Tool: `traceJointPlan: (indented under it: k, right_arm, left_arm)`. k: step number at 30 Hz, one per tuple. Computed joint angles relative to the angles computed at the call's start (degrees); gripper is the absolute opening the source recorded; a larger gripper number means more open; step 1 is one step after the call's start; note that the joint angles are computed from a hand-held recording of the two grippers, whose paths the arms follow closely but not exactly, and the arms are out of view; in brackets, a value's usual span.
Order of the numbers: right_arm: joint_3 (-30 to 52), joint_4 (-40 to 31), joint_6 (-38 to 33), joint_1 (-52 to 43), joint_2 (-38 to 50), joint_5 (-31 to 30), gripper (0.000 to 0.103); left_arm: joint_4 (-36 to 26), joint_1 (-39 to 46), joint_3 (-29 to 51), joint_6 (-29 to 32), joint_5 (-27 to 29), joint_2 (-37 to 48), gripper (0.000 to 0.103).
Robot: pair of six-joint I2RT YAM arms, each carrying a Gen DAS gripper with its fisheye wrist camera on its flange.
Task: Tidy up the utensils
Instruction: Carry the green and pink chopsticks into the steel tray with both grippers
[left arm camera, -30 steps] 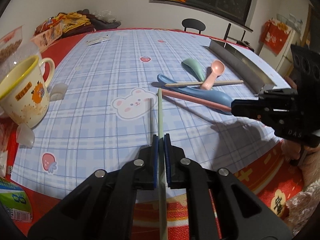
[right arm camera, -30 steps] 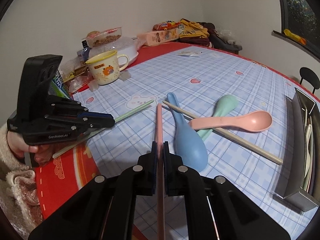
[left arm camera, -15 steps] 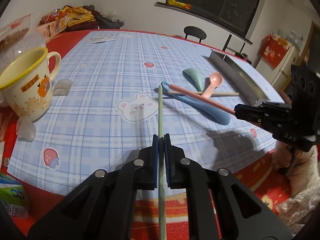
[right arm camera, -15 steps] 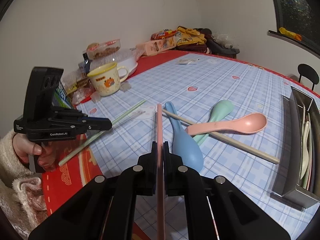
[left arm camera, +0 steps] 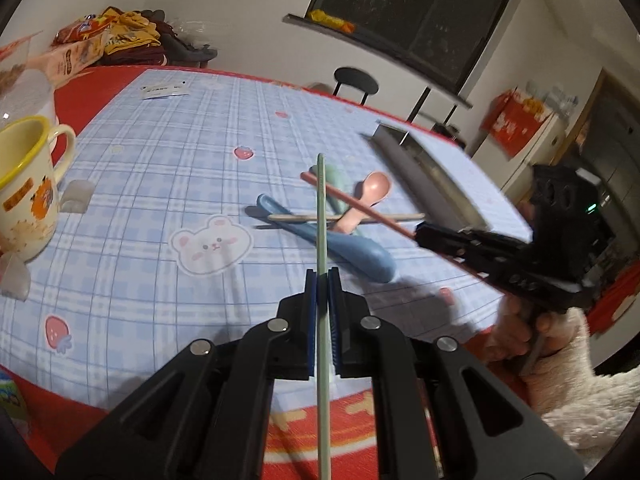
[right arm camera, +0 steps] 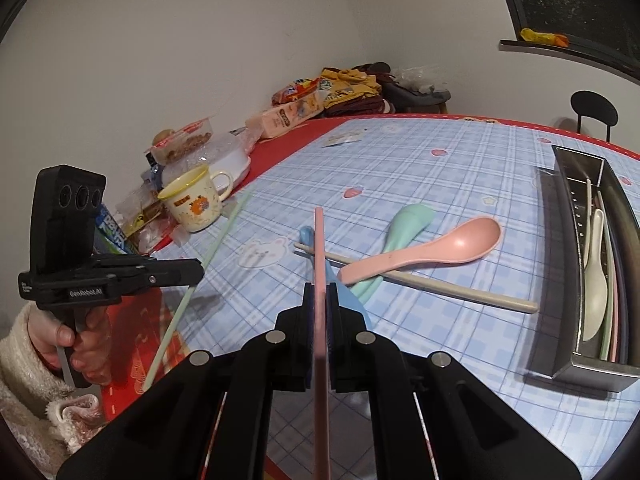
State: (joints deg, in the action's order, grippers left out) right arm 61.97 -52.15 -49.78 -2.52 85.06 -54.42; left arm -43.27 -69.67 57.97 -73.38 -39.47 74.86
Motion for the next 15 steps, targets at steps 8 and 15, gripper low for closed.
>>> traceJointPlan:
  k: [8, 15]
  right_arm:
    - [-1.19, 1.24, 0.34, 0.43, -1.2, 0.88, 0.006]
    - [-0.82, 0.62, 0.26, 0.22, -0.83, 0.62, 0.006]
  left_arm:
    - [-2.48, 9.46, 2.91, 8.01, 8.82, 6.91, 0.01]
    - [-9.09, 8.36, 5.72, 8.5, 10.92, 8.65, 0.011]
